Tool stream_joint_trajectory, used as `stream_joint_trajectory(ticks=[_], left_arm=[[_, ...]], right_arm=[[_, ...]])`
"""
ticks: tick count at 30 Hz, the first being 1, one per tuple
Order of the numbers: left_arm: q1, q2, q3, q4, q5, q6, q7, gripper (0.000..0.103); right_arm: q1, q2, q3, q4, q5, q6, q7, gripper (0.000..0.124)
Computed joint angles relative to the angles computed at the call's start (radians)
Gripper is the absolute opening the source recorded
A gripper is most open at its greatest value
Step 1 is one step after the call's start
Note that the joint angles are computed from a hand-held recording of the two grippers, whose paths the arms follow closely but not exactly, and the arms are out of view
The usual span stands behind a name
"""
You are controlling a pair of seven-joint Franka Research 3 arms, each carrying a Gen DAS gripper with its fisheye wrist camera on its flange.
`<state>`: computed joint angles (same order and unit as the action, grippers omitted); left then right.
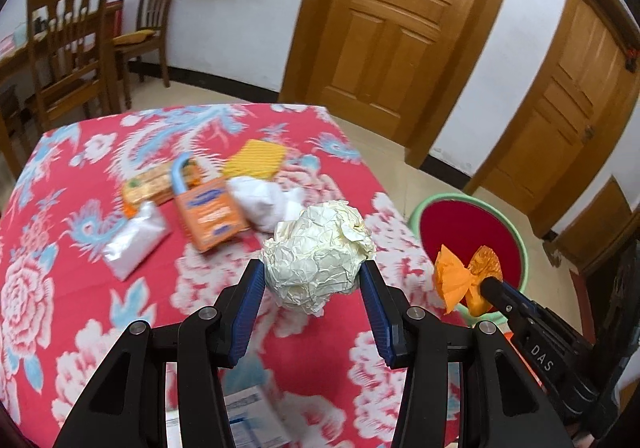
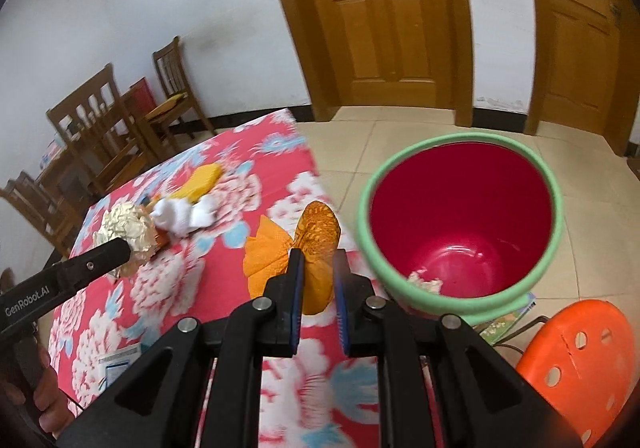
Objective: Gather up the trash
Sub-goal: 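Carry the orange net with the right gripper while the left gripper carries the tissue to the bucket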
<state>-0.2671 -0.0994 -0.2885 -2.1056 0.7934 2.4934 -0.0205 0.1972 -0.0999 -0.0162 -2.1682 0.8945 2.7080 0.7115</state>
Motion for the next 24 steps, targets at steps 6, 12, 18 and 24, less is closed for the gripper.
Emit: stream_joint_trajectory(ticks=[6, 12, 18, 24], left_arm=[[-0.022, 0.101, 0.006, 0.108, -0.016, -0.006, 0.074, 0.050], [-0.060, 0.210, 0.030, 0.227, -0.040, -0.011, 0.159, 0.050], [-0.099, 0.323, 0.057, 0.351, -0.082, -0.014, 0.250, 0.050], [-0.136, 0.437, 0.079, 0.483, -0.142, -0.027, 0.345, 0.050]], right_arm=[[-0.036, 0.043, -0.016, 0.037, -0.002, 0.001, 0.028, 0.016], [-0.077, 0.091, -0.019, 0.080, -0.015, 0.001, 0.067, 0.016], [-0.116, 0.144, -0.018, 0.126, -0.056, -0.008, 0.121, 0.016], [-0.149, 0.191, -0.013, 0.163, -0.098, -0.015, 0.166, 0.017]])
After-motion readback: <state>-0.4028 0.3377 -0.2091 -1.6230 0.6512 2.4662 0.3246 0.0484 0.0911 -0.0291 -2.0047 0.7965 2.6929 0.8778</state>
